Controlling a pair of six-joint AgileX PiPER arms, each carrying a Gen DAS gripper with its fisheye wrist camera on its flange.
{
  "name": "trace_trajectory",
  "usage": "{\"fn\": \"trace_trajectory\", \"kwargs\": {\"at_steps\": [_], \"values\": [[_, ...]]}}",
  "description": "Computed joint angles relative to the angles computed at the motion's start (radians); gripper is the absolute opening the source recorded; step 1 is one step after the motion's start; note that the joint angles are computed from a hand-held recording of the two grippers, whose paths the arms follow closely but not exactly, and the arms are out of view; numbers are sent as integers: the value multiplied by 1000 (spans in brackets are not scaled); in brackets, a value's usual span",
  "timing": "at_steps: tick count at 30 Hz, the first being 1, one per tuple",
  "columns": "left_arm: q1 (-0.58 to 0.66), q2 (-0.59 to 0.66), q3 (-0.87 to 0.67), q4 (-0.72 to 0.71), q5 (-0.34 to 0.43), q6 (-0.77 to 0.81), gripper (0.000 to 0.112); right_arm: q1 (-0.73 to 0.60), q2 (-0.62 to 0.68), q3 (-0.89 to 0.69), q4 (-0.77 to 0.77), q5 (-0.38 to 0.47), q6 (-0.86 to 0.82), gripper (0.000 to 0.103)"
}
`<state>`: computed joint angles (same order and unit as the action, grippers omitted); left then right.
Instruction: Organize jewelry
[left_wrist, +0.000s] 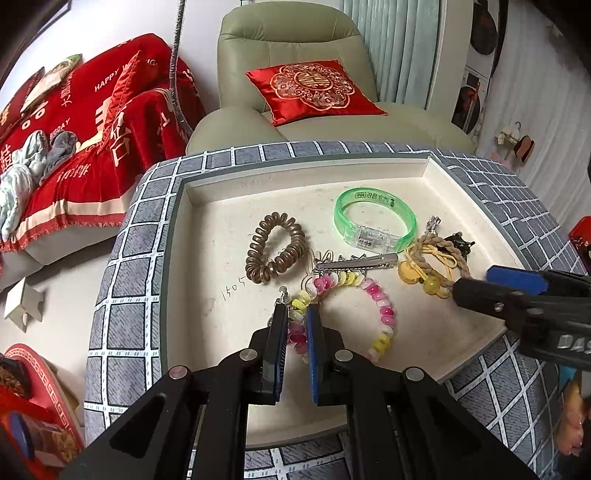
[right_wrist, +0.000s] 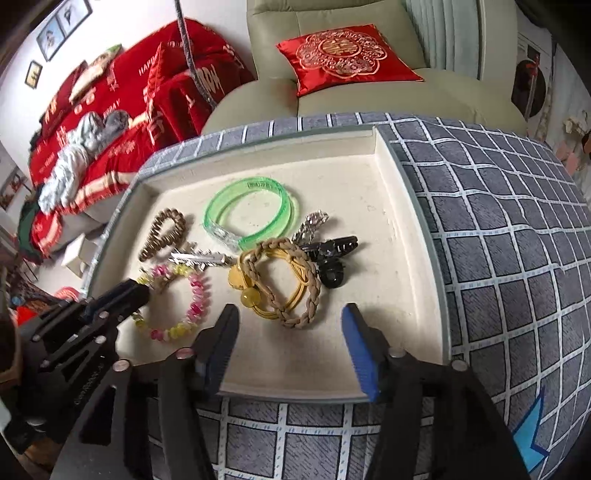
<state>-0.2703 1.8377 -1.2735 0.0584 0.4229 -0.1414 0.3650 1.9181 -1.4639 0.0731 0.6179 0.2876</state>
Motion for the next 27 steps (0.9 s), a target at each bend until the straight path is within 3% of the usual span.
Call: {"fn": "trace_trajectory", "kwargs": {"at_steps": [1, 5, 11, 27], "values": [[0, -1, 0, -4, 1, 1, 26, -6, -20, 25, 24, -23, -12, 76], [-5, 2, -7, 32, 13, -39, 26, -19, -66, 83, 57, -62, -30, 77], [-45, 1, -11, 205, 28, -199, 26, -31, -114, 147, 72, -99, -29, 77], [-72, -7, -38, 319, 67, -282, 27, -51, -160, 174, 86, -95, -28, 77]]}}
